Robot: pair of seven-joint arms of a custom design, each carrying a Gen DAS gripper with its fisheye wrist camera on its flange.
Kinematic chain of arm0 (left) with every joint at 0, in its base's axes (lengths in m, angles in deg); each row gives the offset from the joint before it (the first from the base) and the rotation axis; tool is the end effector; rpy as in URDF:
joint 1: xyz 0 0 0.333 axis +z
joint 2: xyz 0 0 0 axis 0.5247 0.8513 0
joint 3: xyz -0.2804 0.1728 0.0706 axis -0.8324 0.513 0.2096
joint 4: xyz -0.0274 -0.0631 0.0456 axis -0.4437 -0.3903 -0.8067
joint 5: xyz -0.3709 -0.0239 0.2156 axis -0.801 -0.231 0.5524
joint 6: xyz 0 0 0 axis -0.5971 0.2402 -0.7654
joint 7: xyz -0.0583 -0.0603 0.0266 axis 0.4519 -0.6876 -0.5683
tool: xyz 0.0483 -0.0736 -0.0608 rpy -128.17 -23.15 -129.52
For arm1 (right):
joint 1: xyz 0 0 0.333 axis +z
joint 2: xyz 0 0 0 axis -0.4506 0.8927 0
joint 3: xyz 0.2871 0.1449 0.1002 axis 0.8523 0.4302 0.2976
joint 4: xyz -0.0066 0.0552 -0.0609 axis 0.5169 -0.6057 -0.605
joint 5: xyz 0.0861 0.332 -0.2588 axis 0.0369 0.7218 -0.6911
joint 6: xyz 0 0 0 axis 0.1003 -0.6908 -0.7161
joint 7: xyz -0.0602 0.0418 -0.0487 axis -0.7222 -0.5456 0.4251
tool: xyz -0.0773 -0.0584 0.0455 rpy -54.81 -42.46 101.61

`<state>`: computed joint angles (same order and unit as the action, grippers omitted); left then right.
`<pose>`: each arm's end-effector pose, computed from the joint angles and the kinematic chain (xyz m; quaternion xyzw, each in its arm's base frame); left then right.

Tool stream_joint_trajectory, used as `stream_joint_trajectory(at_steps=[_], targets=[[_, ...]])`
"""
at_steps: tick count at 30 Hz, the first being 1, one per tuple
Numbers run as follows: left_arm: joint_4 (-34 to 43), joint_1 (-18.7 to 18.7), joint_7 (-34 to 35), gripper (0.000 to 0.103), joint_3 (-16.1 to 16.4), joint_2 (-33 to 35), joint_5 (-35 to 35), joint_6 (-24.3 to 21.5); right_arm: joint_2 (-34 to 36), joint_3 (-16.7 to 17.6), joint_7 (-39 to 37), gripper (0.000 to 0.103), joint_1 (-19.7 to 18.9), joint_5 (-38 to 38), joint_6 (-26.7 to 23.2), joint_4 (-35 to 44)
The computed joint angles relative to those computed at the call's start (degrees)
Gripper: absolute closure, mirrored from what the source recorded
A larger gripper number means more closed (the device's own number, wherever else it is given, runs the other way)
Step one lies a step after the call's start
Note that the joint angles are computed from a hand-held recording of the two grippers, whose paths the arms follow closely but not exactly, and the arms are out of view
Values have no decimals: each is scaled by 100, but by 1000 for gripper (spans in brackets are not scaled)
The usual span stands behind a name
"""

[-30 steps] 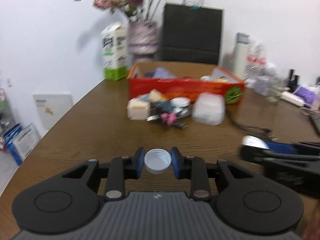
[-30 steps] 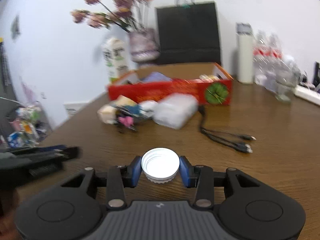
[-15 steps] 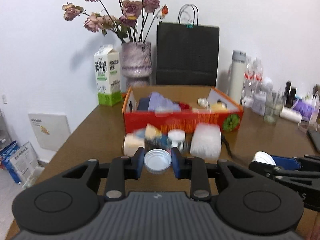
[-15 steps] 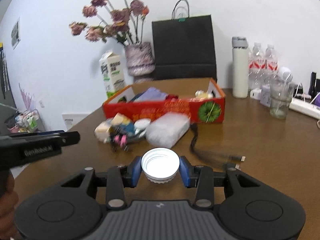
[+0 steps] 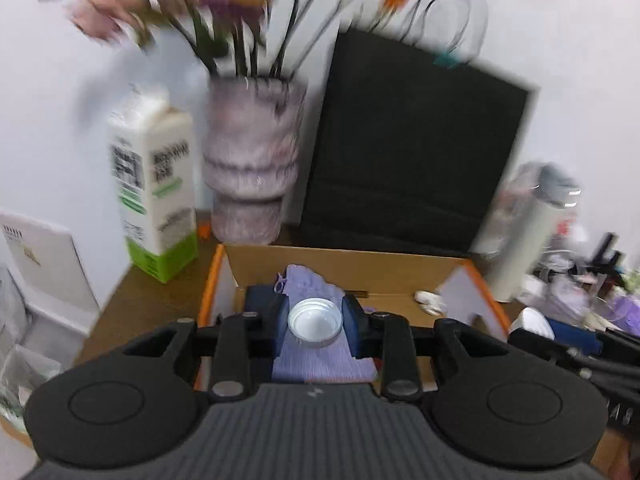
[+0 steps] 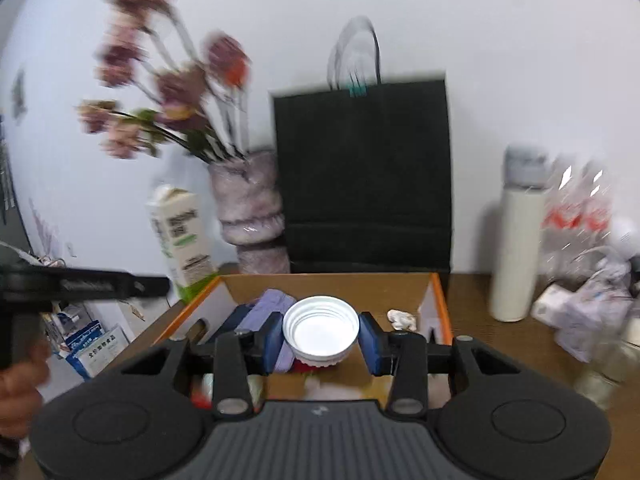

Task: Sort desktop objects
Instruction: 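Carry both white caps into the cardboard box and open both tools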

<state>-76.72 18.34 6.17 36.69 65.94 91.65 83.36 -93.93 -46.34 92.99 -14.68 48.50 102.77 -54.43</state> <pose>0.4684 -0.3102 0.5306 -0.7451 0.5027 -0.3095 0.3103 0.4979 0.0250 0.5138 -0.7534 0.4116 -0.1567 0.4883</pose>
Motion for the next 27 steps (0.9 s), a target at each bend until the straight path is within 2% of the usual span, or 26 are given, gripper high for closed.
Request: stream_joint_trajectory(at_steps=[3, 5, 6, 8, 9, 10, 11, 12, 13, 15, 20, 22, 24, 25, 26, 27], targets=[[776, 73, 694, 73, 265, 1007, -444, -9, 1189, 402, 970, 64, 18, -824, 301, 1015], [1138, 53, 853, 73, 435, 1498, -747, 23, 1826, 592, 1841, 64, -22, -1583, 381, 1563], [1199, 41, 1021, 73, 512, 1656, -806, 189, 2175, 657, 2425, 64, -49, -2038, 306, 1872], [1358, -41, 993, 73, 647, 1917, -766, 176, 2671, 740, 3194, 64, -98, -2687, 56, 2327], [1362, -73, 1024, 71, 687, 1971, -810, 252, 2885, 776, 3478, 64, -129, -2859, -67, 2520], [1352, -51, 1227, 61, 718, 2016, -988, 401, 3033, 812, 3679, 63, -160, -3030, -175, 2659], [1307, -40, 1292, 56, 758, 2016, -1109, 523, 3160, 842, 3882, 63, -171, -3221, -212, 2775], [1266, -65, 1199, 55, 812, 1997, -1040, 620, 3256, 875, 4033, 57, -171, -3380, -152, 2841], [1209, -81, 1250, 52, 836, 1942, -997, 668, 3288, 917, 4105, 47, -191, -3431, -86, 2854], [1168, -130, 1382, 46, 839, 1824, -905, 505, 3263, 988, 4176, 38, -263, -3391, -30, 2821], [860, -228, 1329, 32, 682, 1223, -776, -136, 2883, 1029, 3958, 36, -363, -3321, 104, 2512], [805, -277, 1374, 21, 532, 999, -757, -654, 2496, 1000, 3674, 31, -381, -3236, 267, 2134], [847, -426, 1404, 13, 280, 798, -715, -1717, 2051, 930, 3333, 28, -378, -3006, 389, 1707], [732, -453, 1219, 13, 89, 601, -638, -2130, 1798, 859, 3175, 25, -374, -2914, 403, 1475], [469, -630, 876, 13, 99, 325, -448, -2224, 1548, 793, 3034, 23, -347, -2800, 439, 1237], [98, -619, 536, 7, -54, -45, -285, -2092, 1201, 679, 2806, 19, -321, -2557, 459, 904]])
